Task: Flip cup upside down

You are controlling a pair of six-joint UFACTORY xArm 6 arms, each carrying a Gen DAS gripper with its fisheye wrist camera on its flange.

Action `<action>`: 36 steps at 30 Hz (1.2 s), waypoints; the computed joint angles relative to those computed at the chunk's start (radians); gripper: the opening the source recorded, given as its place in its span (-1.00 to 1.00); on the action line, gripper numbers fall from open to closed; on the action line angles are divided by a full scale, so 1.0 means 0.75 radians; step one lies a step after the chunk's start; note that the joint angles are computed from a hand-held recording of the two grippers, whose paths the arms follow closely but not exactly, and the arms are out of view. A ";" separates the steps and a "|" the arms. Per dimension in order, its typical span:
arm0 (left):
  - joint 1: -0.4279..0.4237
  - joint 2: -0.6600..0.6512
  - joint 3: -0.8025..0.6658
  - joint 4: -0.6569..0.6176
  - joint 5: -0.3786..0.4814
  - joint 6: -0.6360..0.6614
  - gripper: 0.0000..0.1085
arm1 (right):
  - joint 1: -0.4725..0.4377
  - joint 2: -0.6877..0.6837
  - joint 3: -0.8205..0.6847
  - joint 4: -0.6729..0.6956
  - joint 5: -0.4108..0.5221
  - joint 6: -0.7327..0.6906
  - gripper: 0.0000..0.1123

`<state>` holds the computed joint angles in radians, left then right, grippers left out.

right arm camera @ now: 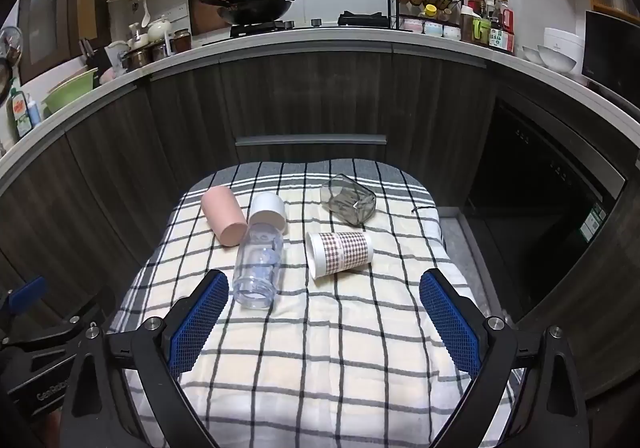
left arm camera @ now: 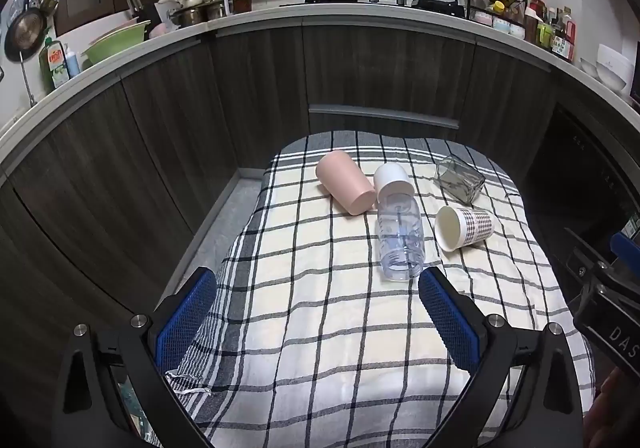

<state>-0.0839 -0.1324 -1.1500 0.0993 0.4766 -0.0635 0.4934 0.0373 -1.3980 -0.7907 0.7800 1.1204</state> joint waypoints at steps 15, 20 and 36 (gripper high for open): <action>0.011 0.010 -0.021 -0.046 0.033 0.047 0.90 | 0.004 0.008 -0.009 -0.001 0.010 -0.005 0.72; 0.004 0.001 -0.006 -0.029 0.026 0.031 0.90 | 0.004 0.005 -0.006 0.003 0.010 -0.006 0.72; 0.011 0.006 -0.001 -0.051 0.037 0.046 0.90 | 0.005 0.016 -0.006 0.019 0.011 -0.009 0.72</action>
